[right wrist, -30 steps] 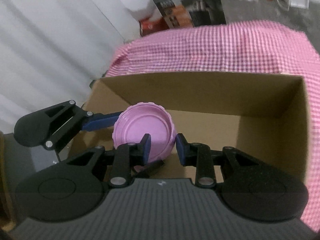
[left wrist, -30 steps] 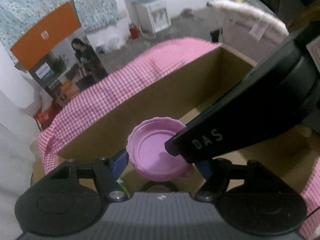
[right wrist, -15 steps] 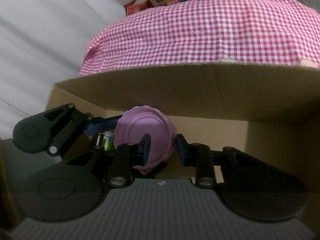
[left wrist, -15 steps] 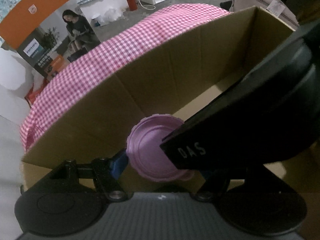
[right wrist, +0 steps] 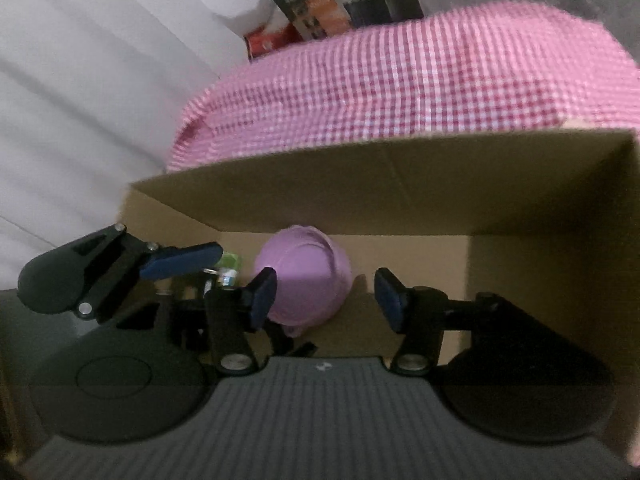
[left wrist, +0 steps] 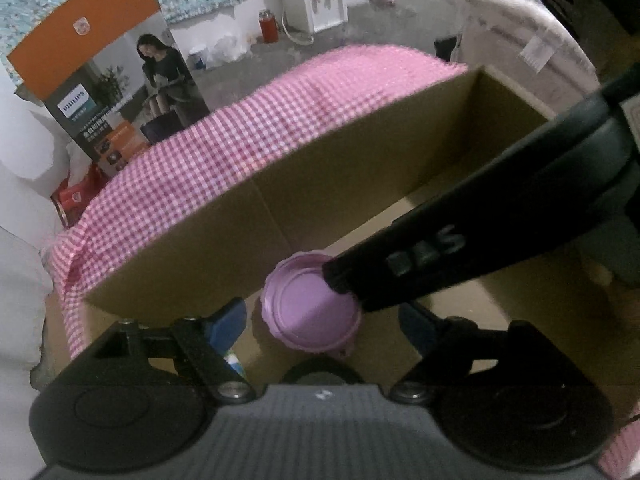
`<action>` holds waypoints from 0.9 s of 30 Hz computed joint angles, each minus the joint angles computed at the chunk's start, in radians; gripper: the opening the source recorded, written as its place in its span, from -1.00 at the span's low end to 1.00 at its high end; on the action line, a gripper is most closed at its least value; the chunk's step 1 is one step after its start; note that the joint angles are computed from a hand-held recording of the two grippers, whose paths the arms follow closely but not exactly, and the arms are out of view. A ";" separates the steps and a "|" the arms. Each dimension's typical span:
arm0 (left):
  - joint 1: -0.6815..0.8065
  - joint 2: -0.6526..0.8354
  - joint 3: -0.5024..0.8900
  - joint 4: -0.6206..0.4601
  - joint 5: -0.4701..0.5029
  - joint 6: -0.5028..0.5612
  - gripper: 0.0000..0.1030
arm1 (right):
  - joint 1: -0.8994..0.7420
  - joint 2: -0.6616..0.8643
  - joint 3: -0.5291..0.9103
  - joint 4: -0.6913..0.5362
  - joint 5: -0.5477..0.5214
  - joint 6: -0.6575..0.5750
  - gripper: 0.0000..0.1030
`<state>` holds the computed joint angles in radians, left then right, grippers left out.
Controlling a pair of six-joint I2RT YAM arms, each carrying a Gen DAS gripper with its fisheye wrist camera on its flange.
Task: Organize rigid objects
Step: 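Lift the pink lid over the box, lower it inside, open the right gripper, then move the empty right gripper back toward the white bottle on the table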
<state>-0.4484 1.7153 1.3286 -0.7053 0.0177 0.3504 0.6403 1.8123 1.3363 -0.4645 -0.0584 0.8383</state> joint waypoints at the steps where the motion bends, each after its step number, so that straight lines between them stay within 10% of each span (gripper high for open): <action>1: 0.002 -0.030 -0.009 -0.008 0.009 -0.004 0.68 | 0.011 -0.034 -0.016 -0.002 0.021 0.001 0.08; 14: 0.099 -0.571 -0.175 -0.141 0.199 0.001 0.78 | 0.523 -0.634 -0.244 -0.104 0.665 0.164 0.60; 21: 0.295 -0.857 -0.325 -0.355 0.448 0.056 0.80 | 1.049 -0.560 -0.247 -0.456 1.138 0.762 0.72; 27: 0.649 -1.104 -0.548 -0.523 0.649 0.277 0.91 | 1.188 -0.330 -0.249 -0.484 1.168 1.123 0.72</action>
<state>0.2010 0.6116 0.7810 -1.2280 0.6668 0.6274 1.8281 1.4823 1.0874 -0.9481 1.1101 1.9617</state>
